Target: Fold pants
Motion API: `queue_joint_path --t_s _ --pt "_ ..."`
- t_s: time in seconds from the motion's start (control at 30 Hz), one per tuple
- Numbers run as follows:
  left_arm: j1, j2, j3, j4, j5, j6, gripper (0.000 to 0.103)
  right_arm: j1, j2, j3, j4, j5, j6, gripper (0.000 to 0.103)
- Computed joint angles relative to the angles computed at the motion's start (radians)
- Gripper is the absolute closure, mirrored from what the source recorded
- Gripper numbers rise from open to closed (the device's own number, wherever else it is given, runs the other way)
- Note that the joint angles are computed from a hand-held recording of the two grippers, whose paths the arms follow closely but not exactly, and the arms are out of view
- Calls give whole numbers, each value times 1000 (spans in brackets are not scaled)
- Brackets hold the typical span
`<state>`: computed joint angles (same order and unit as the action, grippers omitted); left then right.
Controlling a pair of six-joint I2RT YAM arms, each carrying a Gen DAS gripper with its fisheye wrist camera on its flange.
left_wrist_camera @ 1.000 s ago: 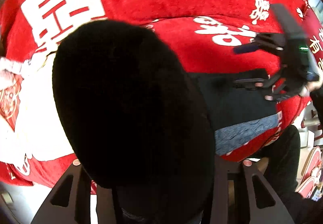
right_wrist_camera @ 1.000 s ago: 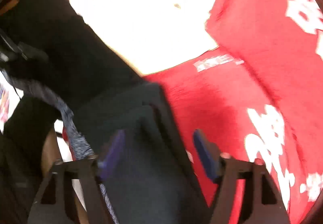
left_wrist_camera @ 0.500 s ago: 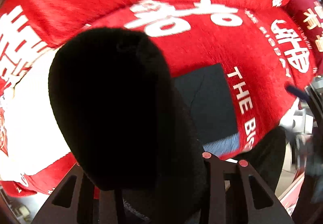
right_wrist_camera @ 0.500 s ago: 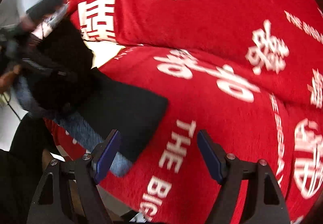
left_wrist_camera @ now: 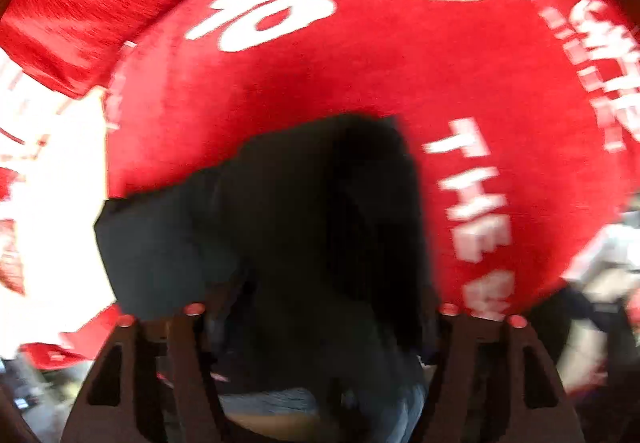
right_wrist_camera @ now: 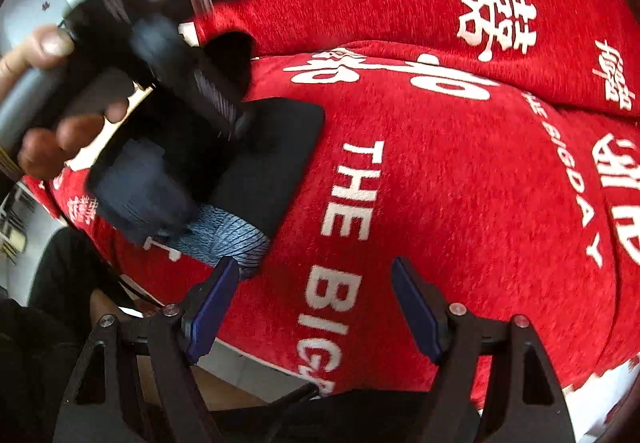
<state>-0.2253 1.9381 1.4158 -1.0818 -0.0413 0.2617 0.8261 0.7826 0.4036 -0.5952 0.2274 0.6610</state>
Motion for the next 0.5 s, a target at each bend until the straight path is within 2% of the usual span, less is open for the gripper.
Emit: queue_joint_path --t_s 0.07,0.17,0.27,0.4,0.5 --pt "27 -13 75 -90 136 41 34 21 0 0 6 -3 31 22" --pt "68 -110 55 -88 213 114 34 91 40 25 15 24 77 22" --pt "204 -179 -2 -15 246 244 33 145 48 30 67 16 95 22" --pt "385 -224 -89 51 277 355 33 149 59 30 126 4 111 21" --pt "518 -177 -165 165 271 414 33 64 70 -1 245 -91 128 18"
